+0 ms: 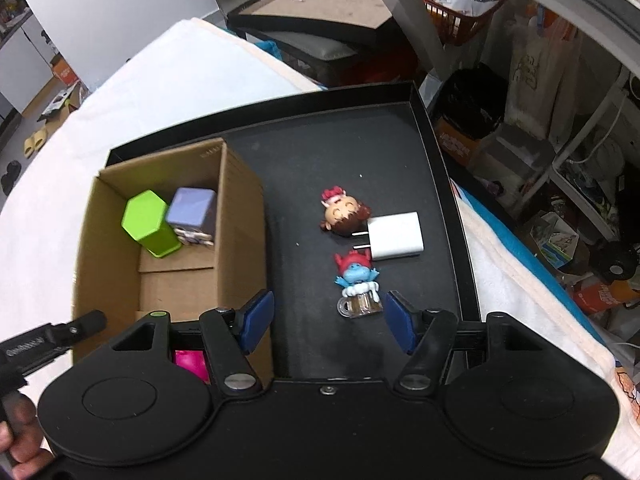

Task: Organize rigid objects
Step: 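Move the right tool to the red-and-blue mug figurine and grasp it, then carry the mug figurine into the box and open the right gripper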

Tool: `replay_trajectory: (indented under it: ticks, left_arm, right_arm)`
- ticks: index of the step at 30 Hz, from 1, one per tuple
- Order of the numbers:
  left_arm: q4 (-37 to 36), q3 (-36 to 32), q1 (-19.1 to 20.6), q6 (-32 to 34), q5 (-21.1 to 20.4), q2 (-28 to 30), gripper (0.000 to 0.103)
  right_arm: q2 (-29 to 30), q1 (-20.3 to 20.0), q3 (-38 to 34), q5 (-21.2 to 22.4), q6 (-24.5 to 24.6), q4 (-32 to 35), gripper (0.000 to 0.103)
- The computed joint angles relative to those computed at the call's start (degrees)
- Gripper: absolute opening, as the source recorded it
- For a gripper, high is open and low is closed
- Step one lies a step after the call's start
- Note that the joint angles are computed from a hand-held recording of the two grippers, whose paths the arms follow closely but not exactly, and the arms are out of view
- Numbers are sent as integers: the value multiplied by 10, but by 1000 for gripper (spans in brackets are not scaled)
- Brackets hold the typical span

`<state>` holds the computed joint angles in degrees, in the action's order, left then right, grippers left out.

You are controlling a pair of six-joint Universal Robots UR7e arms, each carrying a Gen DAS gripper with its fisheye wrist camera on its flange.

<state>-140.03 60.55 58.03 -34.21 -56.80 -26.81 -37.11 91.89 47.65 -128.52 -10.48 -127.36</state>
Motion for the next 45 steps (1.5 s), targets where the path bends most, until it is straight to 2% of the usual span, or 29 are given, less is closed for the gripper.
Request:
replay_trajectory:
  ticks: [5, 23, 33, 38, 45]
  left_arm:
    - [2, -2, -1, 0, 3, 1, 23]
    - [9, -8, -2, 1, 9, 5, 23]
    - [9, -8, -2, 1, 9, 5, 23]
    - [10, -11, -2, 1, 8, 7, 23]
    - [9, -10, -1, 1, 6, 7, 23]
  right_arm:
    - [10, -9, -8, -6, -9, 3, 55]
    - [85, -31, -100, -22, -77, 40, 55]
    - [114, -35, -138, -42, -82, 52, 54]
    - [110, -31, -125, -41, -95, 38, 39]
    - [94, -23, -104, -46, -85, 37, 38]
